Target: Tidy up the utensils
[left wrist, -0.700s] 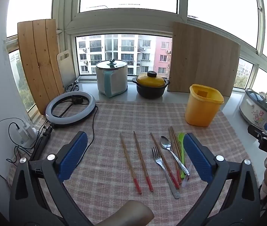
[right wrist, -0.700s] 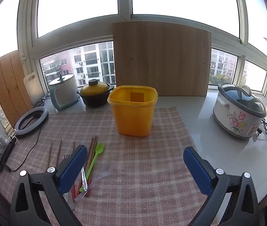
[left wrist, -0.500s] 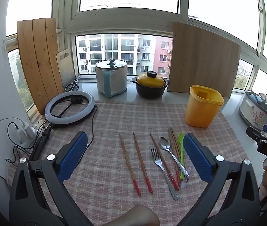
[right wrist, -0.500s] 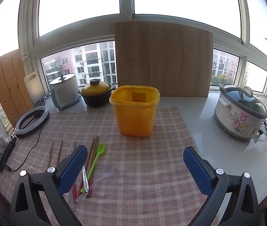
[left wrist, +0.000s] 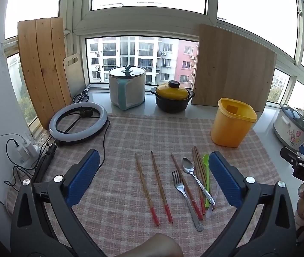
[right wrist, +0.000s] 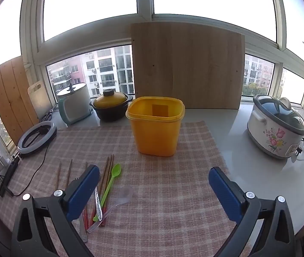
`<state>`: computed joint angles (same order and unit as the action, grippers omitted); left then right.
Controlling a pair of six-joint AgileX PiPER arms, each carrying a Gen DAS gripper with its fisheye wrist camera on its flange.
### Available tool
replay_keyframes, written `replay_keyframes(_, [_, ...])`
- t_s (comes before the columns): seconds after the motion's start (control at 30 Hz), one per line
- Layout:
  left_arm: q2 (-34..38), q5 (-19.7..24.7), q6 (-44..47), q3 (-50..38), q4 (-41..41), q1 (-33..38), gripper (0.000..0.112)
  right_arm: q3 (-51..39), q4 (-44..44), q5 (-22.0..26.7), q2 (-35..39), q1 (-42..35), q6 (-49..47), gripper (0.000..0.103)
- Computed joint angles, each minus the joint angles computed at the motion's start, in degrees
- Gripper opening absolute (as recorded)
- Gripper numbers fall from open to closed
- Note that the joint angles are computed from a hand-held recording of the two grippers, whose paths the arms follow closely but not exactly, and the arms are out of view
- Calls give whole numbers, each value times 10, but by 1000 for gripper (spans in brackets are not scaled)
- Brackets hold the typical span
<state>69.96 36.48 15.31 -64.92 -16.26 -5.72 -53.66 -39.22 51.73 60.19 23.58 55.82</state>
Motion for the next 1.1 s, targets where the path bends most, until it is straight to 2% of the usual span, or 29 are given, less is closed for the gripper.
replay_keyframes(0.23, [23, -10, 9, -11, -11, 6, 103, -8, 11, -4, 10, -7, -9, 103])
replay_keyframes(1.1, [23, -13, 10, -10, -12, 5, 103, -22, 32, -16, 32, -27, -33, 103])
